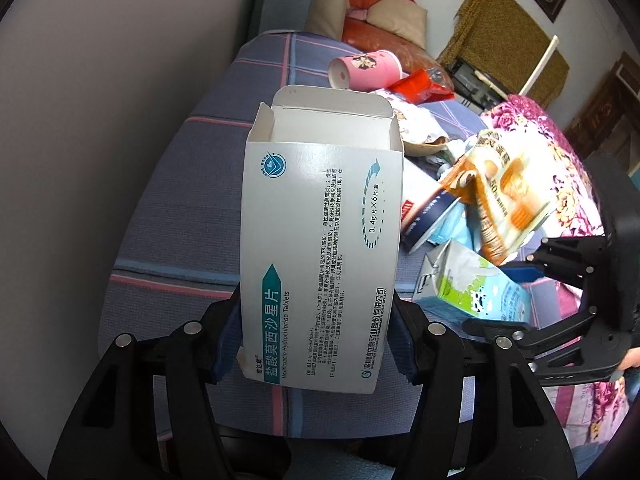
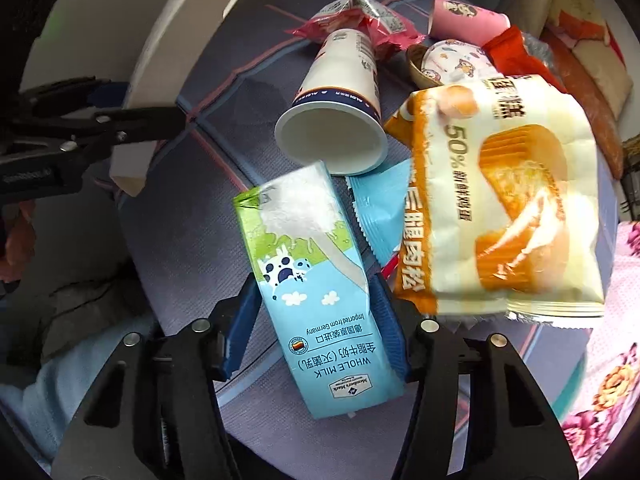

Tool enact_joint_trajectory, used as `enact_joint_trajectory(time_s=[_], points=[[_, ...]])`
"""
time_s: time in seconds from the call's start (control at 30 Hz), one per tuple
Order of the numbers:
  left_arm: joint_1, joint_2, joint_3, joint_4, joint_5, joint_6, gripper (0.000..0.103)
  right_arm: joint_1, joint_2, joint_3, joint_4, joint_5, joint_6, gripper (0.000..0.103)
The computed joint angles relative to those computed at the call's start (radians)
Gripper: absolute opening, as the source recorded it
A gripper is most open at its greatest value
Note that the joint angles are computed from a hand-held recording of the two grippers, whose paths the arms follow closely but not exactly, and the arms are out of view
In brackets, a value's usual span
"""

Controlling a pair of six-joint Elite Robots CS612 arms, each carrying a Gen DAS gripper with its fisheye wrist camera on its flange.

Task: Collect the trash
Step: 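Carry the box and carton to the teal bucket and release both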

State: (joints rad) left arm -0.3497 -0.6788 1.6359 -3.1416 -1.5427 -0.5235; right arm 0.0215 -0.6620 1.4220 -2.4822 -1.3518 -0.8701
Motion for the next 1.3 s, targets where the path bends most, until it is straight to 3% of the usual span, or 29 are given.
enact_joint_trajectory(time_s=[0.17, 0.33, 0.63, 0.77, 1.0, 1.3], points=[[-0.014, -0.020, 0.009, -0.023, 0.018, 0.033, 0.062, -0.051, -0.050, 0.030, 0.014, 0.136, 0.070, 0.051], [-0.038, -0.033, -0.011, -0.036, 0.006, 0.087, 0.062, -0.122, -0.094, 0.069, -0.097, 0.233, 0.182, 0.051], [-0.109, 0.032, -0.206, 0.096, -0.100, 0.238, 0.062, -0.252, -0.054, 0.017, -0.256, 0.226, 0.519, 0.051], [-0.147, 0.092, -0.349, 0.228, -0.143, 0.306, 0.062, -0.313, -0.025, -0.003, -0.310, 0.192, 0.636, 0.051], [-0.208, 0.235, -0.654, 0.473, -0.162, 0.386, 0.062, -0.401, 0.034, -0.057, -0.344, 0.214, 0.783, 0.051], [-0.246, 0.499, -1.168, 0.864, -0.187, 0.450, 0.062, -0.443, 0.125, -0.179, -0.284, 0.226, 0.877, 0.051]])
